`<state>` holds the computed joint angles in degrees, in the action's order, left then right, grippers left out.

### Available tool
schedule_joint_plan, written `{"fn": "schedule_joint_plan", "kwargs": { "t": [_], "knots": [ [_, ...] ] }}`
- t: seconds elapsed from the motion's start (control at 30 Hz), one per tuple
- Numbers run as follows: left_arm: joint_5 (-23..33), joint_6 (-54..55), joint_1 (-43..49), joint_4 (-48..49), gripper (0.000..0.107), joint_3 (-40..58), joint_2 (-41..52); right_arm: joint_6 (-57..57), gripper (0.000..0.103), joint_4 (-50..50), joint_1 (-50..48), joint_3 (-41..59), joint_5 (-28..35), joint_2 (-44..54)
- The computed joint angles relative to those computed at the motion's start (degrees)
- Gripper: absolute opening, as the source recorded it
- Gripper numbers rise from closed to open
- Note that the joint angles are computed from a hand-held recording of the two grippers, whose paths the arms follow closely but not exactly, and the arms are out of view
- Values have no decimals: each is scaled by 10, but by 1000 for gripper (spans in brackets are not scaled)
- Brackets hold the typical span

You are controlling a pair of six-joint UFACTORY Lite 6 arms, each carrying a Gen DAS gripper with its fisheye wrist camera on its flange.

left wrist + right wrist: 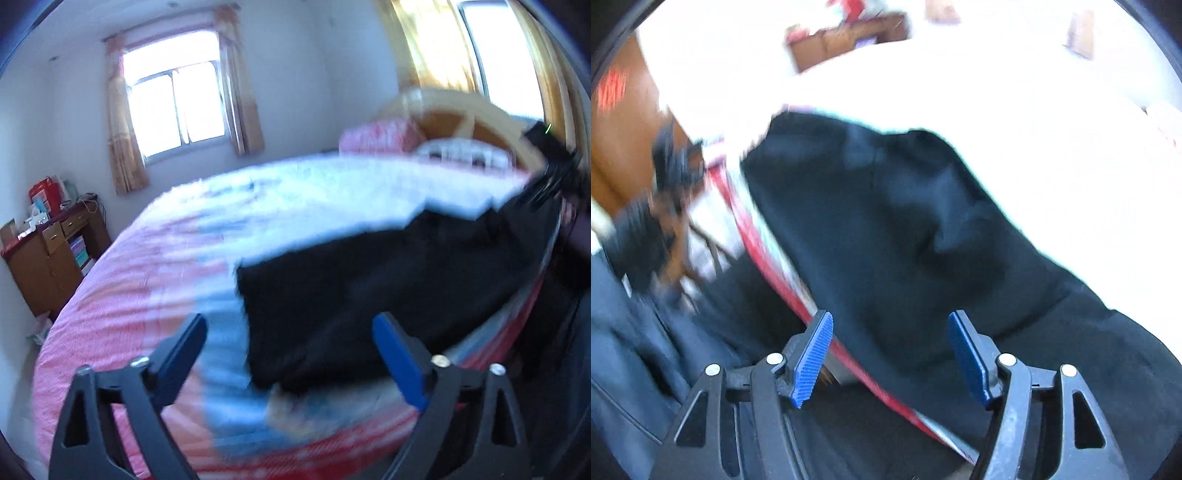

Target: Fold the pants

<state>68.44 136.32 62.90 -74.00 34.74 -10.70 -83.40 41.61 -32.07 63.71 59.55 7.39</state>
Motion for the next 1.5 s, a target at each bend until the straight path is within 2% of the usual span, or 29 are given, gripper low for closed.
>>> {"fn": "schedule_joint_plan", "kwargs": {
  "t": [0.07, 0.13, 0.2, 0.27, 0.37, 0.43, 0.5, 0.63, 0.7, 0.73, 0.77, 0.87, 1.0, 1.1, 1.2, 1.27, 1.3, 1.37, 1.4, 1.5],
  "knots": [
    [27, -61, -33, -13, 99, -12, -31, 63, 66, 32, 15, 57, 14, 44],
    [14, -103, -92, -33, 99, -36, -63, 118, 66, 52, 47, 106, 17, 88],
    [-31, -126, -170, -62, 99, -69, -94, 142, 66, 75, 88, 139, 0, 126],
    [-102, -125, -273, -96, 99, -105, -118, 180, 65, 88, 121, 178, -2, 166],
    [-202, -61, -387, -169, 99, -155, -150, 222, 64, 99, 178, 221, -32, 213],
    [-265, -17, -456, -224, 99, -167, -141, 258, 59, 92, 205, 258, -48, 245],
    [-290, 14, -477, -255, 99, -167, -116, 290, 53, 95, 217, 305, -36, 292],
    [-314, 33, -481, -277, 100, -150, -44, 348, 50, 99, 234, 396, -22, 379],
    [-322, 53, -481, -296, 100, -150, -26, 362, 35, 105, 241, 430, -21, 412],
    [-318, 60, -476, -295, 100, -151, -19, 368, 15, 98, 242, 435, -29, 417],
    [-318, 65, -474, -296, 100, -157, -23, 388, 7, 82, 250, 442, -50, 421],
    [-329, 85, -487, -314, 101, -177, -42, 383, 5, 79, 243, 443, -92, 423],
    [-340, 111, -507, -347, 103, -184, -43, 411, 5, 77, 233, 511, -89, 480],
    [-352, 117, -519, -360, 103, -181, -42, 390, 6, 70, 243, 496, -118, 485],
    [-359, 34, -519, -299, 103, -176, -79, 354, 13, 103, 232, 464, -121, 468],
    [-349, -41, -511, -238, 103, -178, -119, 346, 57, 93, 218, 400, -130, 411],
    [-347, -72, -515, -216, 103, -182, -145, 313, 61, 112, 206, 348, -127, 367],
    [-346, -112, -528, -188, 103, -187, -181, 247, 61, 127, 171, 228, -129, 256],
    [-356, -133, -553, -182, 103, -188, -199, 219, 61, 138, 155, 180, -135, 213],
    [-378, -174, -624, -175, 103, -177, -214, 157, 61, 147, 52, 51, -102, 87]
  ]
}}
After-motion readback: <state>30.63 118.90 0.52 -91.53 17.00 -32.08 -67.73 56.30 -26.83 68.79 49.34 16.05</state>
